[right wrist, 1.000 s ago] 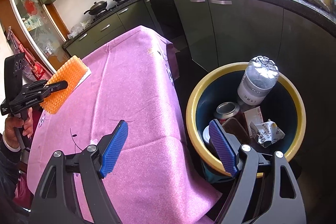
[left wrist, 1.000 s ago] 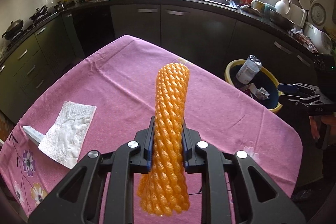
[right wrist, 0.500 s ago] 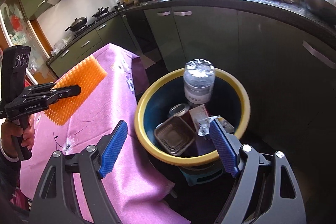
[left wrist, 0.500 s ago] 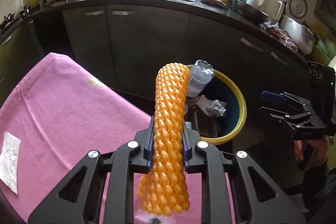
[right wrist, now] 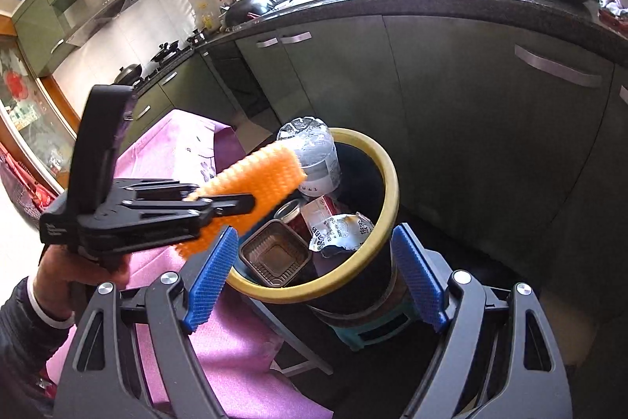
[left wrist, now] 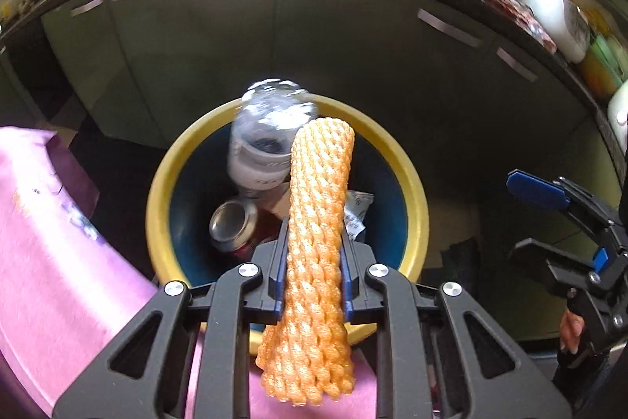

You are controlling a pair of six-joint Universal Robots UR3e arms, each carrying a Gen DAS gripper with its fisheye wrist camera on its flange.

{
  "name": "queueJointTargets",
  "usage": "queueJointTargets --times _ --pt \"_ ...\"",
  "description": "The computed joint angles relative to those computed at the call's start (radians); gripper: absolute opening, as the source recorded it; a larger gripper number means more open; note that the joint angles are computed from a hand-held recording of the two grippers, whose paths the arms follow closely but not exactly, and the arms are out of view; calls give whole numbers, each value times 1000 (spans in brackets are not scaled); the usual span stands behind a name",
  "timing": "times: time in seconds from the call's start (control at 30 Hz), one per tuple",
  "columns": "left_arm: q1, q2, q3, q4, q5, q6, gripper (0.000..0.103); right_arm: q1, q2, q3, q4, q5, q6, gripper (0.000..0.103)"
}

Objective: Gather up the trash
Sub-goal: 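Carry the orange foam net with the left gripper over the bin and release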

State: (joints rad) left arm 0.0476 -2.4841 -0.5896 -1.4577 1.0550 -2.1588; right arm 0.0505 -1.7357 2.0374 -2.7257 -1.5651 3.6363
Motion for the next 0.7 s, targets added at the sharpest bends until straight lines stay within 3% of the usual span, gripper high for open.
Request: queueJointTargets --times 0.1,0.17,0.23,0.5,0.7 --pt "-30 -48 72 11 6 -18 32 3 -3 5 -12 0 5 80" --pt "-30 -31 30 84 4 -26 69 10 -9 2 -6 -8 6 83" --pt "-12 13 -52 162 -18 -41 70 16 -16 2 -2 -18 7 83" --pt "221 158 -169 61 -213 111 71 36 22 -34 15 -15 8 84" --pt "462 248 -269 30 -355 220 77 108 172 -203 63 -19 -9 84"
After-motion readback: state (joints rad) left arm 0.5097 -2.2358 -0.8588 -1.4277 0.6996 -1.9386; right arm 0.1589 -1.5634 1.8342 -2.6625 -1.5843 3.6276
